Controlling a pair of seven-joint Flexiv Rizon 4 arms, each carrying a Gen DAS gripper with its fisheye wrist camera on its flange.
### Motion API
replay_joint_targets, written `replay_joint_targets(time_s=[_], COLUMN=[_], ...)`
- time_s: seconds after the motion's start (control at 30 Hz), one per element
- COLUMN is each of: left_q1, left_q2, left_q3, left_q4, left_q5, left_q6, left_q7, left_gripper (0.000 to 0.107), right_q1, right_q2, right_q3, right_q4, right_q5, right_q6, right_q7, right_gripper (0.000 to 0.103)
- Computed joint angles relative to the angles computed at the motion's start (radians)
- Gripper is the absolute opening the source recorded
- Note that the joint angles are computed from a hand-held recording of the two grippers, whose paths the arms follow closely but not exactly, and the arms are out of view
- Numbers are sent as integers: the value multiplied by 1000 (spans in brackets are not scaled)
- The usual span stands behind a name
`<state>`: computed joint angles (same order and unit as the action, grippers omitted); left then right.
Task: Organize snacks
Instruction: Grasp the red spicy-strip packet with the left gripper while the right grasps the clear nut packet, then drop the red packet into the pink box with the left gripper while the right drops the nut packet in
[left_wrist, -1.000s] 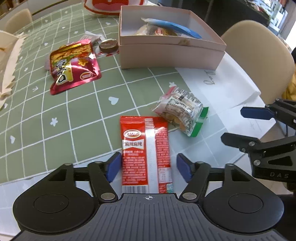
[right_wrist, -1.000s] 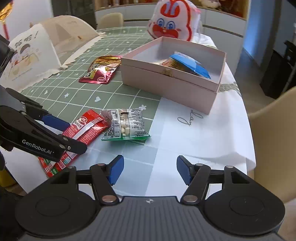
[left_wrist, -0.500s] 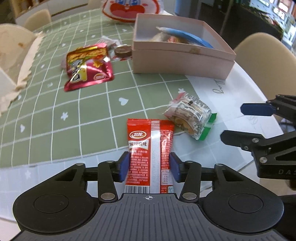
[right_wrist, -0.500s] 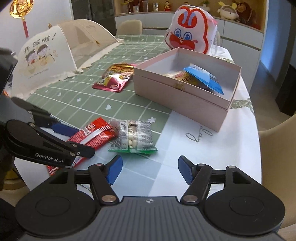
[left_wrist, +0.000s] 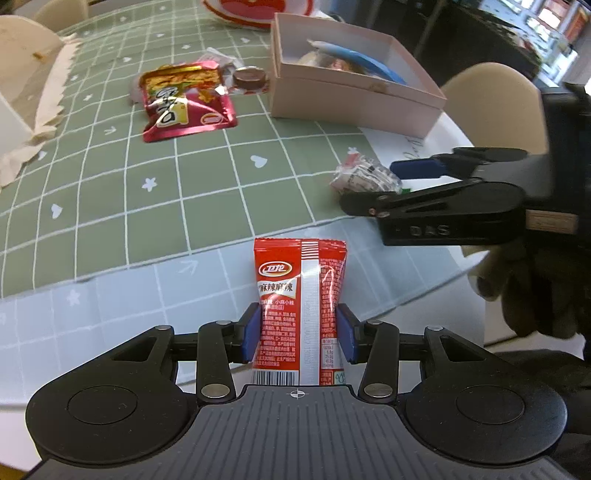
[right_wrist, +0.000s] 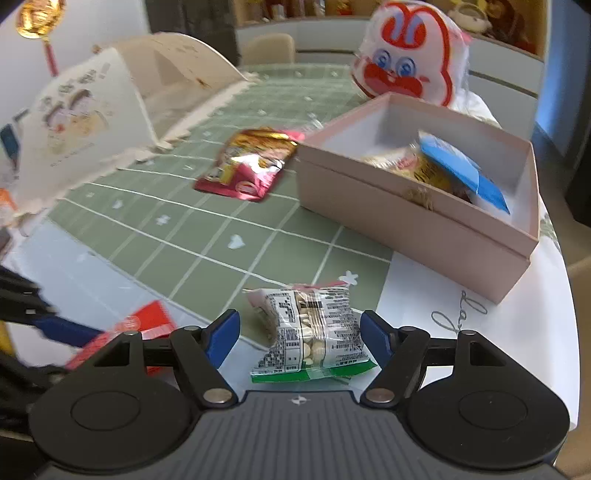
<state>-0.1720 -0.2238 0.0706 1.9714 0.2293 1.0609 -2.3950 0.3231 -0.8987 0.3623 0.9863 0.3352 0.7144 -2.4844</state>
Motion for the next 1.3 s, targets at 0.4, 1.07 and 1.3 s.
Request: replay_joint_targets(time_s=[0.4, 1.07, 1.3], left_q1=[179, 240, 269], left_q2=[75, -572, -495], left_q3=[-131, -115, -154], left_q4=[107, -743, -583], left_q5=[-661, -556, -589], left_q6=[239, 37, 303], left_q7=[819, 893, 851], left_gripper=[48, 52, 51], right_q1=[-41, 29, -19], right_q2=[212, 369, 312], right_q3=[-36, -162, -126], right_q4=[190, 526, 466], right_q5=[10, -303, -381], right_q6=[125, 558, 549], right_q7=[239, 746, 793], right_gripper=[53, 53, 53])
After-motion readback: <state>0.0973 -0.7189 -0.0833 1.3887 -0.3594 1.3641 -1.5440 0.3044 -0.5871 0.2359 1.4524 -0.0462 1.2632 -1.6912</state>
